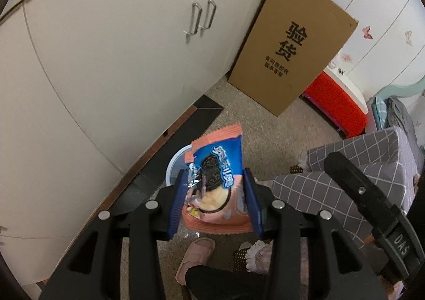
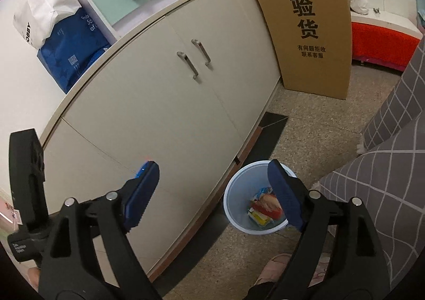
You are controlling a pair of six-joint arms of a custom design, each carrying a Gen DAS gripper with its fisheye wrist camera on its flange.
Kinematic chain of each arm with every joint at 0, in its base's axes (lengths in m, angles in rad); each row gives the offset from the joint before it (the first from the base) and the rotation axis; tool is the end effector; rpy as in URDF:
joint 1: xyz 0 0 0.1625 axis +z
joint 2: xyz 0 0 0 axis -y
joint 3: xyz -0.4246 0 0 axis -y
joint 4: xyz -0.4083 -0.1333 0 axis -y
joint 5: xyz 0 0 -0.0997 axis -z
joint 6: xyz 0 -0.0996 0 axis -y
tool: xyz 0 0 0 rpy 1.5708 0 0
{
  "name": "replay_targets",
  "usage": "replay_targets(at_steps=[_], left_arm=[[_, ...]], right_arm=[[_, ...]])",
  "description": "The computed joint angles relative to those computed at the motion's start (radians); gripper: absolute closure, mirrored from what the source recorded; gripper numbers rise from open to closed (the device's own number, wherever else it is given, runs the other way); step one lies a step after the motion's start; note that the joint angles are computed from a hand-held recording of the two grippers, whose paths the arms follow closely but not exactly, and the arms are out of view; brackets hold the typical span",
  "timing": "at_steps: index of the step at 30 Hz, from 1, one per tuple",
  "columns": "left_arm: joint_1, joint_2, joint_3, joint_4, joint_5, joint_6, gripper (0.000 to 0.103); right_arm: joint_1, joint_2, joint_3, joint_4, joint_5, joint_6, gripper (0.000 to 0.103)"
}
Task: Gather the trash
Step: 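Carry both items to the wastebasket and open both tools to drop them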
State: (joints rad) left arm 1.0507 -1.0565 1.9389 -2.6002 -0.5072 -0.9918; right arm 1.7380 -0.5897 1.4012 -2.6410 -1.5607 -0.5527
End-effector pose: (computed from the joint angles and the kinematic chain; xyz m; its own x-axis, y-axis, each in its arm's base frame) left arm -0.0940 -0.6076 0.1836 -0.6769 -0.6472 -0.3505 -0.1371 0.5788 -0.8039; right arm 0.2582 -0.7229 0.0317 -0.7544 -0.6442 0.1260 -0.6543 0.7226 -0.2229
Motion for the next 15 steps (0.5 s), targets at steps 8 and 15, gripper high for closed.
replay_targets(at_steps=[8,15], left_arm=[[0.011,0.046,-0.049,-0.004,-0.015,0.046,0.062],[0.011,0.081,-0.122,-0.005,-0.003,0.122,0.061]], right_arm=[[-0.001,-0.024,0.050,-0.144,-0.018,-0.013,0.017],[-0.007,-0.059,0.101,-0.295,0.015,-0.016,0.013]])
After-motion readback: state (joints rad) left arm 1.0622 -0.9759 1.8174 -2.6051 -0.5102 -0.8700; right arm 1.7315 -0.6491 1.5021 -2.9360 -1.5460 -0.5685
